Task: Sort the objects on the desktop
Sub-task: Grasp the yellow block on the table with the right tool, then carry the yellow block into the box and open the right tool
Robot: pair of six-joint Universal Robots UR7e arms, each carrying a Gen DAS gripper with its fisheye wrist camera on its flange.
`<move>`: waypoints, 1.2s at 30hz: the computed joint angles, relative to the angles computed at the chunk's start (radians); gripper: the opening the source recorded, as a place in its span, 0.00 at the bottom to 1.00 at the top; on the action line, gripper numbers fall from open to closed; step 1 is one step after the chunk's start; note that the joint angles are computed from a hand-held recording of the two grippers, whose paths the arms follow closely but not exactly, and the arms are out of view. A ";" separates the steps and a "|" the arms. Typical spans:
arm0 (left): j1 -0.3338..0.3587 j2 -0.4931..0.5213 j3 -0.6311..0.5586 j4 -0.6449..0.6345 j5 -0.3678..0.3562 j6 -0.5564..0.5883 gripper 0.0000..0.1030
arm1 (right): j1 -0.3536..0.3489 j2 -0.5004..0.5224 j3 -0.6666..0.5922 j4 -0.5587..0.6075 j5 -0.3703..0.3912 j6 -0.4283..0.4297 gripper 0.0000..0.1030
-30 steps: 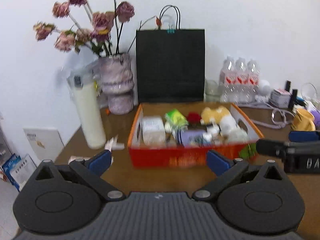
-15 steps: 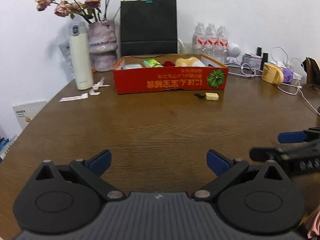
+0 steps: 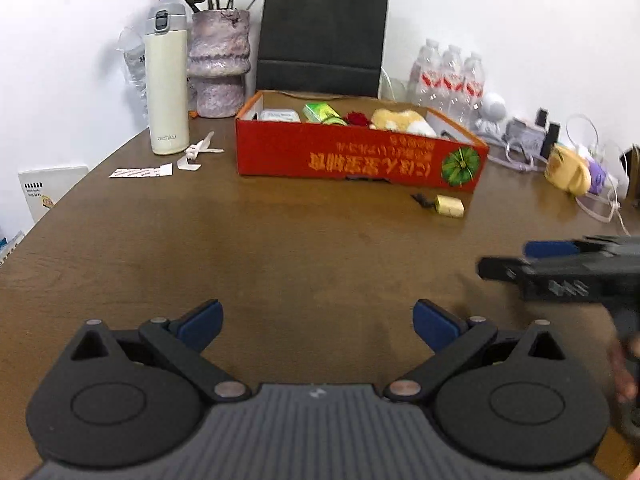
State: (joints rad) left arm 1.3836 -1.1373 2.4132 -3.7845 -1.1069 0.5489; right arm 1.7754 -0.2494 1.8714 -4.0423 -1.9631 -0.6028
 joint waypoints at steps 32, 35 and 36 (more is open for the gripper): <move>-0.047 0.405 -0.513 0.211 -0.047 0.114 0.16 | -0.131 -0.040 -0.175 0.128 0.172 0.000 0.33; -0.046 0.400 -0.503 0.209 -0.057 0.123 0.08 | -0.129 -0.040 -0.174 0.142 0.178 -0.006 0.33; -0.047 0.401 -0.499 0.203 -0.055 0.134 0.07 | -0.128 -0.040 -0.175 0.149 0.175 -0.006 0.33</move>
State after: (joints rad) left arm 1.3367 -0.7366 1.9137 -3.5815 -1.1623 0.6828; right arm 1.6477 -0.2891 1.6965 -3.8929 -1.7876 -0.6084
